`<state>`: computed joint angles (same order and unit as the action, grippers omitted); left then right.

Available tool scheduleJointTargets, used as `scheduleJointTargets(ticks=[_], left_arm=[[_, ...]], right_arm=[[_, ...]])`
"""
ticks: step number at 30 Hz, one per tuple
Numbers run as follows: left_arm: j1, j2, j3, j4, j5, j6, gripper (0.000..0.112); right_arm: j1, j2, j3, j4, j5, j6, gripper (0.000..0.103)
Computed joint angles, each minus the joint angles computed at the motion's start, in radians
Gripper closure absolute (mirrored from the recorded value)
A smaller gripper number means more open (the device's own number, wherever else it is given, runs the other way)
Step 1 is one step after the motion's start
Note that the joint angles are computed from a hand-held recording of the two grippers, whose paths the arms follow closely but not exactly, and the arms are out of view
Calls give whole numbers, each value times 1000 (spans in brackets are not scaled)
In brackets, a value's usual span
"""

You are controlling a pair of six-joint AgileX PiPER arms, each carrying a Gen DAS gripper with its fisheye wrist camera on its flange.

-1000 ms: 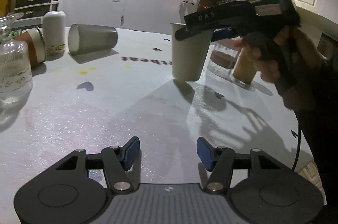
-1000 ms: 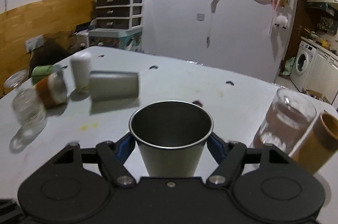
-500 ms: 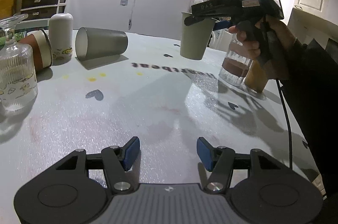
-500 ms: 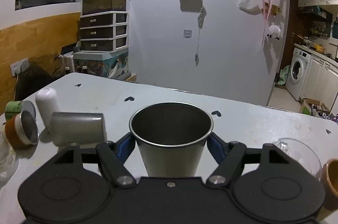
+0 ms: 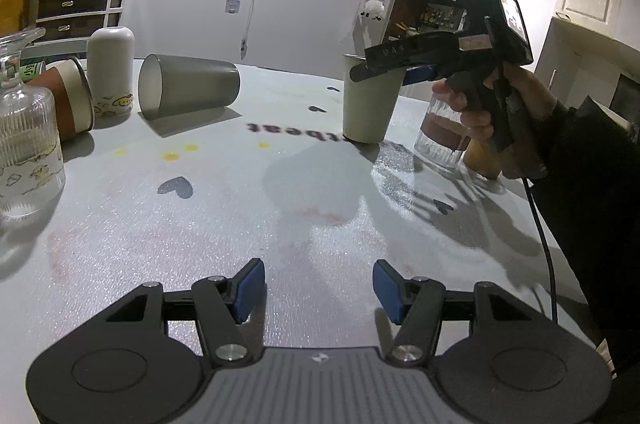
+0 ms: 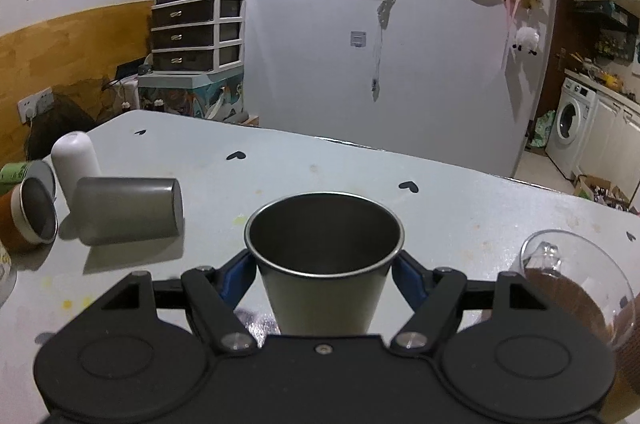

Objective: Flip cup upright
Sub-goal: 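Release the upright cup from the right tool and pull back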

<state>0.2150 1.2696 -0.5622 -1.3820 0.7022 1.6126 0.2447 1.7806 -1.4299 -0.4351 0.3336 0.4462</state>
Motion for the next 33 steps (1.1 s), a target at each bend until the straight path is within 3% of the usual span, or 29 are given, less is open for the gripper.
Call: scheduleJointTargets(ticks=[11,23,28,33], left_arm=[[-6,-2,3,-6,-9,4,51],[-1,-4,6,-6,-2,9,51],[-1,-2,4,-4,-1,7,51],[-3,-1,3,-3,-6,4,51]], right_arm=[[-4,-4,11,59,61,-99,33],[21,36,9,-125,82,109,34],[21,39,2,-137,96,121,35],[27,32,4,-113,106,103,25]])
